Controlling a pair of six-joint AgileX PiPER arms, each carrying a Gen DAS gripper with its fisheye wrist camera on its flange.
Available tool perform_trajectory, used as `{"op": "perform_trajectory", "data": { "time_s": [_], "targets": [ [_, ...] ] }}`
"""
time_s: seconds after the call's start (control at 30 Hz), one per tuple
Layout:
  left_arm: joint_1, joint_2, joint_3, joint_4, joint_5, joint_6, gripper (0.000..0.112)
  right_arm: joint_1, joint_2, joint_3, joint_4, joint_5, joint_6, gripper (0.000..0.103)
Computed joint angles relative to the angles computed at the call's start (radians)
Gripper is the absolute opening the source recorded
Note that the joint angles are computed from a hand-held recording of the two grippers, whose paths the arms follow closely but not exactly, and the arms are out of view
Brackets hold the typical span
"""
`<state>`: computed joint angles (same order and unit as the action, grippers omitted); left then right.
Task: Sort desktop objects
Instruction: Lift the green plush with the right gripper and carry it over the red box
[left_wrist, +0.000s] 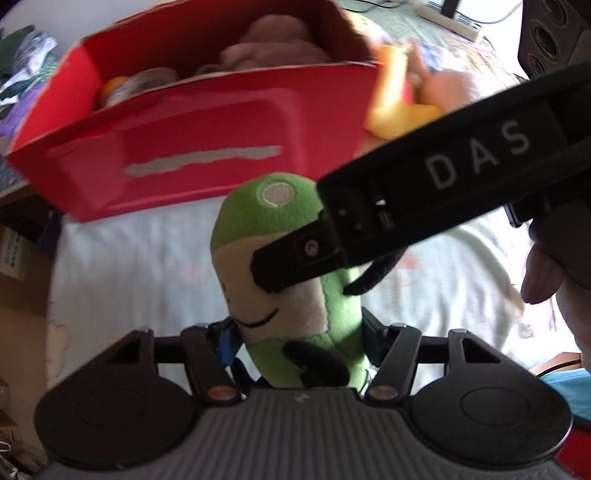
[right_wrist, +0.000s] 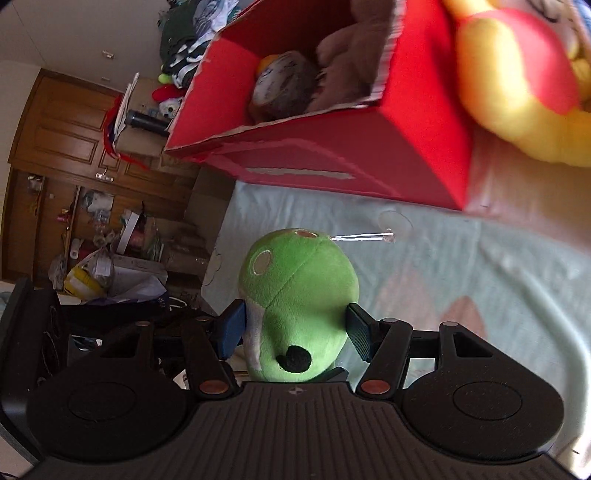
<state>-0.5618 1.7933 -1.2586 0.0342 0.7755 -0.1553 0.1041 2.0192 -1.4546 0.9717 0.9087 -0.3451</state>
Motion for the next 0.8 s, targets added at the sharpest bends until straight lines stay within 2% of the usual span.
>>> {"op": "perform_trajectory", "data": {
  "time_s": [0.17,0.47,0.7,0.8],
  "targets": [
    [0.173,-0.069,0.039,-0.049,0.008,0.178,0.065,0.096,0.096,-0.200,-0.036,-0.009,0.078,0.062],
    [0.429,-0.102,-0.076,-0.195,0.025,0.535,0.065,0.168,0.175,-0.424,0.006,-0.098,0.130,0.062],
    [0.527,-0.017,-0.308,-0.368,0.030,0.794,0.065,0.195,0.160,-0.510,-0.046,-0.281,0.164,0.062],
    [0.541,0.079,-0.429,-0.455,0.018,0.874,0.065,0.214,0.187,-0.575,-0.177,-0.370,0.246,0.062]
  ]
}}
